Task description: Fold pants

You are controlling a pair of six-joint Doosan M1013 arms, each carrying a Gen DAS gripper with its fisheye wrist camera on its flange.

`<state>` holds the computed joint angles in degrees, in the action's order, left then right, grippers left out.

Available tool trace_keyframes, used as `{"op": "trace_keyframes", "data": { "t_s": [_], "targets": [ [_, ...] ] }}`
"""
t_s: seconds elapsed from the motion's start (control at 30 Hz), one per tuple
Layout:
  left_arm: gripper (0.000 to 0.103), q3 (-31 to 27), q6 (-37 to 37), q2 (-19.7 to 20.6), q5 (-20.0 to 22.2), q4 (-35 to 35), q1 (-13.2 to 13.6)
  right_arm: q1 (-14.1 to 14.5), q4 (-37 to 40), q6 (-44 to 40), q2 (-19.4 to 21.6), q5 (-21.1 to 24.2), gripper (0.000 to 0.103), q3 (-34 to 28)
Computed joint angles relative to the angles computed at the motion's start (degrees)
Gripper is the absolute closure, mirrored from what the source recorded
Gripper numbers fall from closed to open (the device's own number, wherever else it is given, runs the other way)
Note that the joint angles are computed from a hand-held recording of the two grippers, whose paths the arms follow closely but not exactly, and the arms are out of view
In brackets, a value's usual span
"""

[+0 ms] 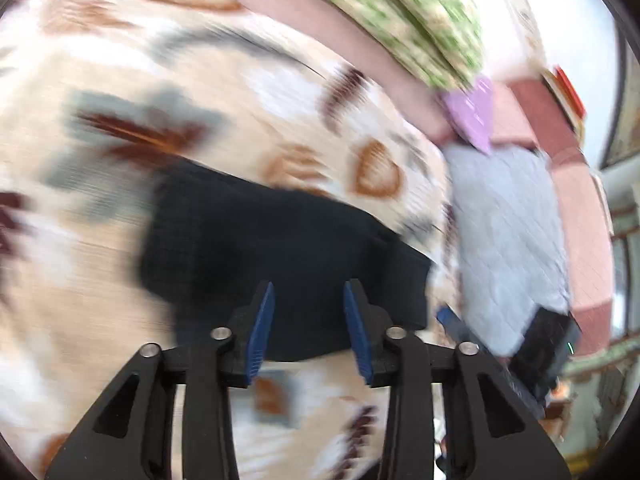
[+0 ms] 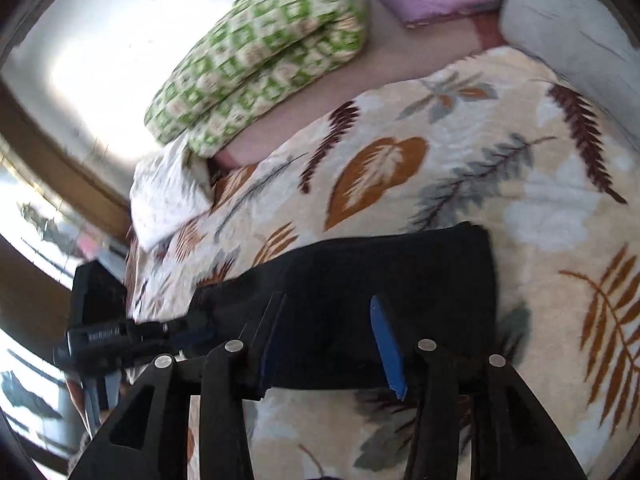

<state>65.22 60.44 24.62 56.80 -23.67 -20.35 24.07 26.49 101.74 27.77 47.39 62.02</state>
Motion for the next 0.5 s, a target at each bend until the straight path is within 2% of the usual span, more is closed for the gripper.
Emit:
{"op": "trace_keyframes", "data": {
  "t_s": [0.07,0.17,0.27,0.37,0.5],
  "targets": [
    [0.062,1.96,-2.10,-1.54,-0.26,2.35,1.39,2.69,-1.54,-3.18,1.34,2.12,0.043,-2.87],
    [0.062,4.39,-2.98,-3.00,-0.70,2.52,3.46,6.79,-5.29,-6.62,3.85,4.58,0.036,-6.95],
    [0.062,6.32,-2.32,-3.83,-1.57,0.98,5.11,11.18,-12.79,-8.22,6.91,6.70,0.035,-11.43],
    [0.062,8.01,-0.47,-4.42,-2.10,-2.29,6.60,14.22,-18.33,-8.06,9.87,8.78,0.032,-15.44],
    [0.062,9.85,2.57,-4.77,-3.35,-7.40,8.19,16.83,-26.18,-4.24,13.94,11.90,0.026,-21.31]
  ]
}}
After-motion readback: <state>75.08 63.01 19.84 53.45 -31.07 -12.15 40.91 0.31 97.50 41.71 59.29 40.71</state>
